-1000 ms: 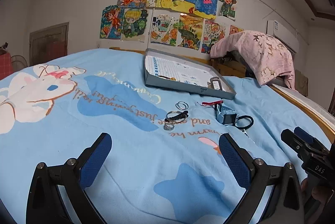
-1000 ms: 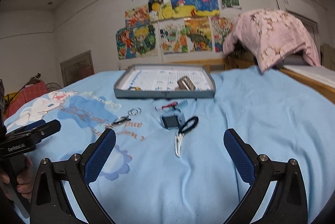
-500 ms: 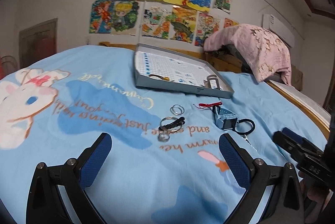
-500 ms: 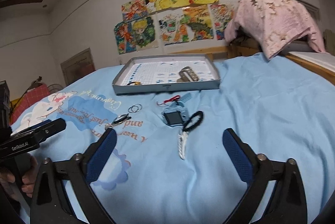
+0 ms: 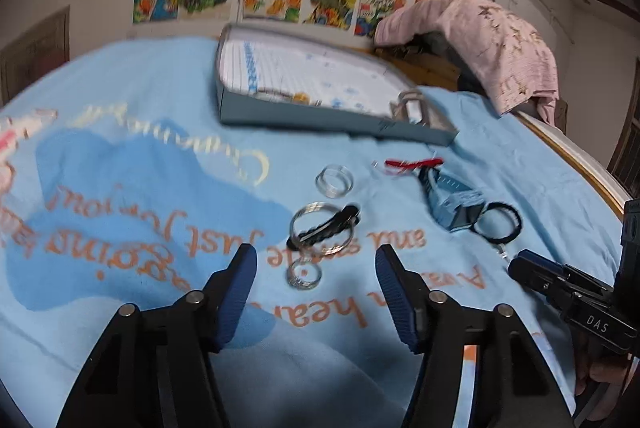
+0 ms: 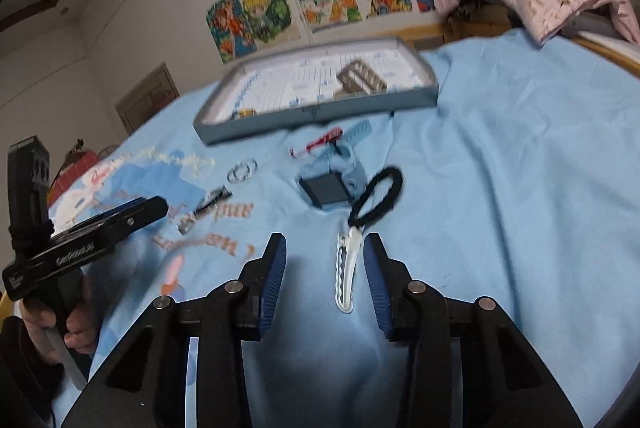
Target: Organize jewelry
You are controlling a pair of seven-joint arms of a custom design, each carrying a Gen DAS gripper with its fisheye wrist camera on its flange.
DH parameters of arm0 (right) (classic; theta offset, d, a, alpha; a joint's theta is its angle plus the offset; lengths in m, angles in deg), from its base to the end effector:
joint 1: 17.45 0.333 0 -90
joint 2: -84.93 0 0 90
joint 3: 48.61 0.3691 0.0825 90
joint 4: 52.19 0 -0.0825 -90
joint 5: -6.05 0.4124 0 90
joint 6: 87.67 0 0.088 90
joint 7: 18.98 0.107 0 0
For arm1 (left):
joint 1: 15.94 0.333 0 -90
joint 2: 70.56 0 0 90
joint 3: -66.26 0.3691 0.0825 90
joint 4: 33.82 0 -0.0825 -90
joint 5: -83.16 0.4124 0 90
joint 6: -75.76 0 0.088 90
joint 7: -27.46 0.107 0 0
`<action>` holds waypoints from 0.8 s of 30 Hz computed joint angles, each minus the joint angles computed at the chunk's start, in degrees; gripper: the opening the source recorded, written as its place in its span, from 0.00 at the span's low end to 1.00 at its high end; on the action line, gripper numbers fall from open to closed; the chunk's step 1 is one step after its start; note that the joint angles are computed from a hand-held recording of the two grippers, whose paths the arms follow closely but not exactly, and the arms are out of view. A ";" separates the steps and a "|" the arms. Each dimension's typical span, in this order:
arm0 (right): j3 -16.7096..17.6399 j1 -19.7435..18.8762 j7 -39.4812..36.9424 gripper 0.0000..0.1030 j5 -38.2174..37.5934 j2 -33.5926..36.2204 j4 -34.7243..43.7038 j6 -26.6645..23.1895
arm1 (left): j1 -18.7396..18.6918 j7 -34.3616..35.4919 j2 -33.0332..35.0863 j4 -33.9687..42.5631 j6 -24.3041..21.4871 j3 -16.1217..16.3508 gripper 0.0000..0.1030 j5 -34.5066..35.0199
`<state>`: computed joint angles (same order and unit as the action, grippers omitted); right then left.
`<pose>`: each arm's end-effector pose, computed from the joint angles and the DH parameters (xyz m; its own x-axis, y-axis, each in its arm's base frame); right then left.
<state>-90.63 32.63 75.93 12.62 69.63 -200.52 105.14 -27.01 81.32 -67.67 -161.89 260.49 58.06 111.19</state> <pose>0.4869 0.0392 0.4748 0.0192 -0.9474 -0.3193 -0.5922 0.2466 -0.7672 0.5493 -0.2388 0.4893 -0.2744 -0.9507 0.1442 -0.6121 0.0571 -0.7887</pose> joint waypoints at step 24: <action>-17.71 22.38 -15.96 0.16 13.10 -3.42 3.29 -4.17 | 17.45 33.09 3.81 -0.67 -1.37 -23.70 0.20 -34.54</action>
